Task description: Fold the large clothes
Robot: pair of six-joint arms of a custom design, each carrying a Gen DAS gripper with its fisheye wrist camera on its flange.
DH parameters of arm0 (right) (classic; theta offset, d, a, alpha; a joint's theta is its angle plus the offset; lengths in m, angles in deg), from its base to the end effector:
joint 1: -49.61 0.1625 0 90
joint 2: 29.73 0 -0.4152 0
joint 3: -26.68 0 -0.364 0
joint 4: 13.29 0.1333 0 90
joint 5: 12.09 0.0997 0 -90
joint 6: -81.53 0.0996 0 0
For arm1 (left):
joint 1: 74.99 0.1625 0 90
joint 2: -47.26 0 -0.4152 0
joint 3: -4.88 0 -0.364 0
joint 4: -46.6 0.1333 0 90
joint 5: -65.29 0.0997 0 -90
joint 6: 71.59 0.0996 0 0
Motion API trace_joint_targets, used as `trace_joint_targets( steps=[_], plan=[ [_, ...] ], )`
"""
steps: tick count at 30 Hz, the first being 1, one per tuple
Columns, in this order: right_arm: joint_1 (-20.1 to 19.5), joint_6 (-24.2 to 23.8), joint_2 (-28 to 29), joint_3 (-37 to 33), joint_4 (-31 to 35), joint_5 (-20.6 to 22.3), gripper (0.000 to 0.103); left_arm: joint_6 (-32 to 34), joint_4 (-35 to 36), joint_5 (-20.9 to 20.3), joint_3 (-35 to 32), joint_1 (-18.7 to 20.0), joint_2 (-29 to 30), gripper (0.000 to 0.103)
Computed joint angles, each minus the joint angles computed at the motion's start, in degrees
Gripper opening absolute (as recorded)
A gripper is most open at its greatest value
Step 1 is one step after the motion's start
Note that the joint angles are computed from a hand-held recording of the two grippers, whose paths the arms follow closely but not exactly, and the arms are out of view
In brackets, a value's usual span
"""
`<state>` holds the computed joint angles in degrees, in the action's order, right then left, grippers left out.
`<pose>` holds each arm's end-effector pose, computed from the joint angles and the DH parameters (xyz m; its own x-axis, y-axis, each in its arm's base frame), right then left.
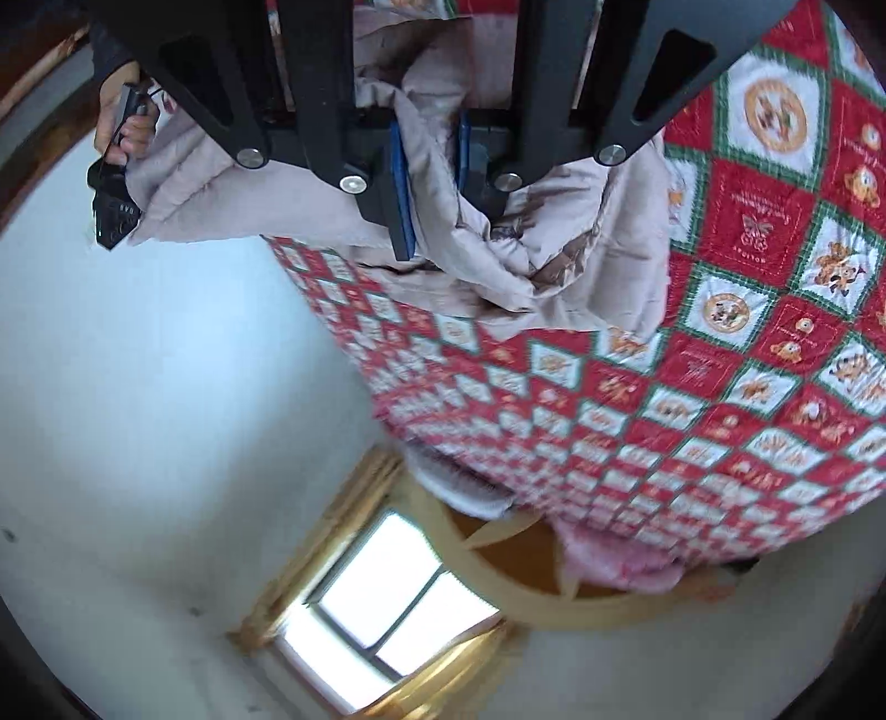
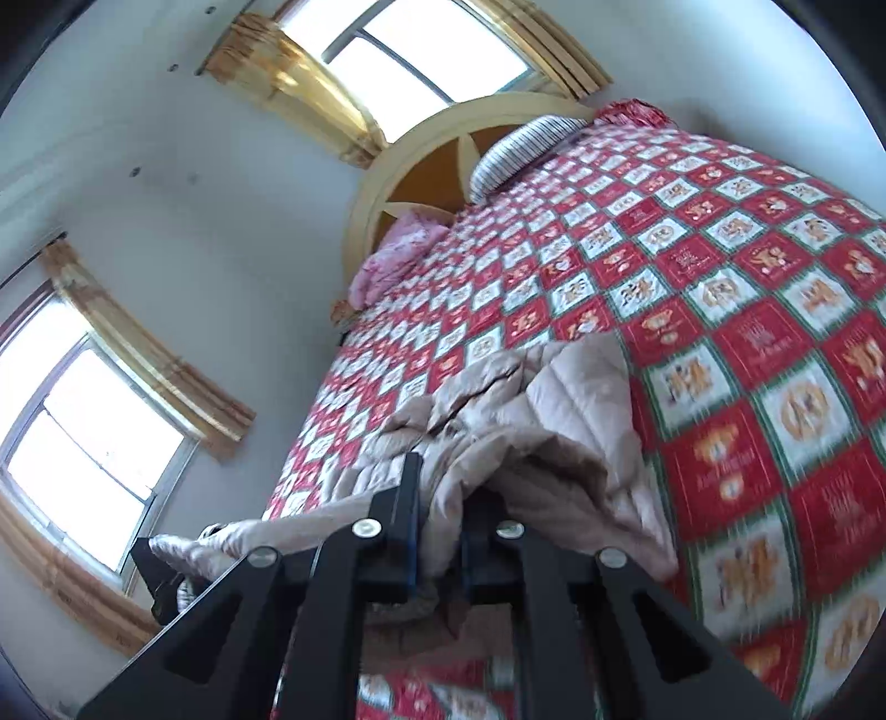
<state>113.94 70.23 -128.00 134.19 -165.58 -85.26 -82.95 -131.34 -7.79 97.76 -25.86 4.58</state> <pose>-0.0426 -0.4629 0.5373 -0.9953 0.0959 -0.0141 0.0667 0.5717 -0.8178 -0.3192 -0.6169 0.1500 -0.9255 0.3639 -0.1051 0.3419 0.6831 -0.6454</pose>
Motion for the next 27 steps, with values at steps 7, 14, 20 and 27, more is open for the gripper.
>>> trace_joint_targets(
  steps=[7,14,20,27],
  plan=[
    [1.84,5.73,12.25,-13.22,3.33,-7.39,0.013,-2.09,11.46,-6.88,-8.73,3.33,0.47,0.027],
    [1.63,7.53,18.93,-20.70,6.70,-9.53,0.013,1.07,18.13,-8.02,-9.62,4.80,-1.94,0.035],
    [1.45,9.11,22.96,-24.97,9.89,-10.54,0.013,0.28,2.66,8.66,-2.75,2.85,-3.59,0.072],
    [4.69,9.26,30.45,-32.79,10.70,-17.37,0.013,18.10,-0.47,13.06,-9.67,-5.76,9.89,0.086]
  ],
)
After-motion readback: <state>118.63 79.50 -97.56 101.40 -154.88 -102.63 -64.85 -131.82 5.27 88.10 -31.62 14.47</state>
